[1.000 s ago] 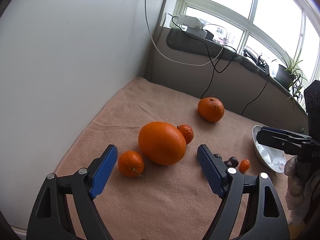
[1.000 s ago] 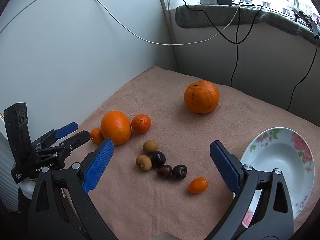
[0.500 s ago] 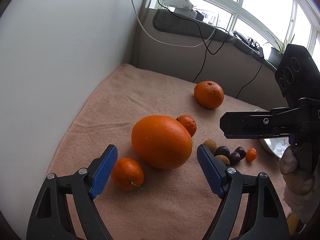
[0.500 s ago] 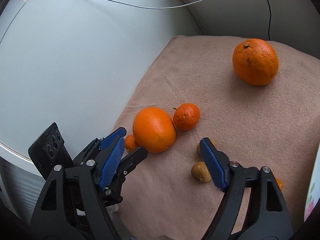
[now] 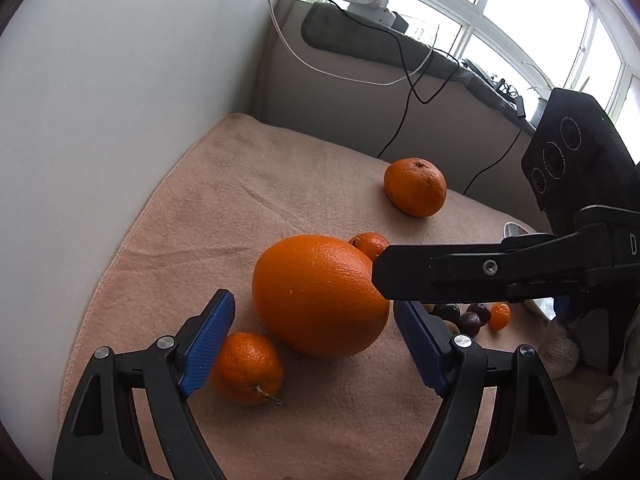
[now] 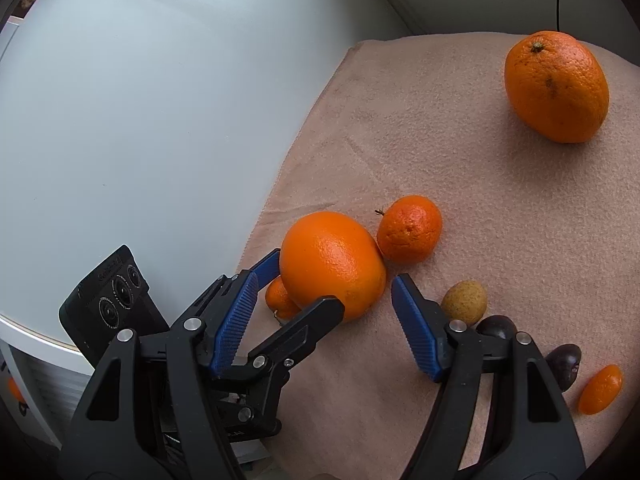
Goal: Organize fruits
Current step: 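Close the right gripper around the large orange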
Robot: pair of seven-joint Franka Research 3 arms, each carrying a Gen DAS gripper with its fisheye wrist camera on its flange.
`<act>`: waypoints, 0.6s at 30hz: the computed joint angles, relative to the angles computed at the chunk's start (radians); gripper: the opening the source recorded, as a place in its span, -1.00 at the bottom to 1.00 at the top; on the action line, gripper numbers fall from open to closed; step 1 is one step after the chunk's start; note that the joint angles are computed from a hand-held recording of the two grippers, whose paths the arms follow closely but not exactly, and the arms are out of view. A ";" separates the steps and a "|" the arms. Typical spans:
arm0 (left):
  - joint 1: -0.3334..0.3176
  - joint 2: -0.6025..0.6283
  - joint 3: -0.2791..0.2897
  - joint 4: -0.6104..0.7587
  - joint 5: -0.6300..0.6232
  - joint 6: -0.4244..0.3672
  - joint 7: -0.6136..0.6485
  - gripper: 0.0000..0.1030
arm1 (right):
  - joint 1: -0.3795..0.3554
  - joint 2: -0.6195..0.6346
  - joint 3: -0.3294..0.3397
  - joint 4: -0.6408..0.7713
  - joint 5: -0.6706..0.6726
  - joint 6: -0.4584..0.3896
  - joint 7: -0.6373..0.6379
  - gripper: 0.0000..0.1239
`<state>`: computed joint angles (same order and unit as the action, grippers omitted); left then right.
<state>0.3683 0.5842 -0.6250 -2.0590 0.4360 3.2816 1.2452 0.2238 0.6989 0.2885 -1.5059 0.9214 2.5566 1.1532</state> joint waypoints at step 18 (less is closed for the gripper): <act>0.004 0.042 -0.032 0.040 -0.073 -0.046 0.117 0.50 | 0.008 0.029 -0.005 0.035 -0.058 -0.029 0.071 0.15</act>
<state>0.3721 0.6258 -0.6570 -2.0186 0.3626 3.2360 1.3619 0.2320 0.7276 0.2833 -1.4708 0.8639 2.5275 1.2242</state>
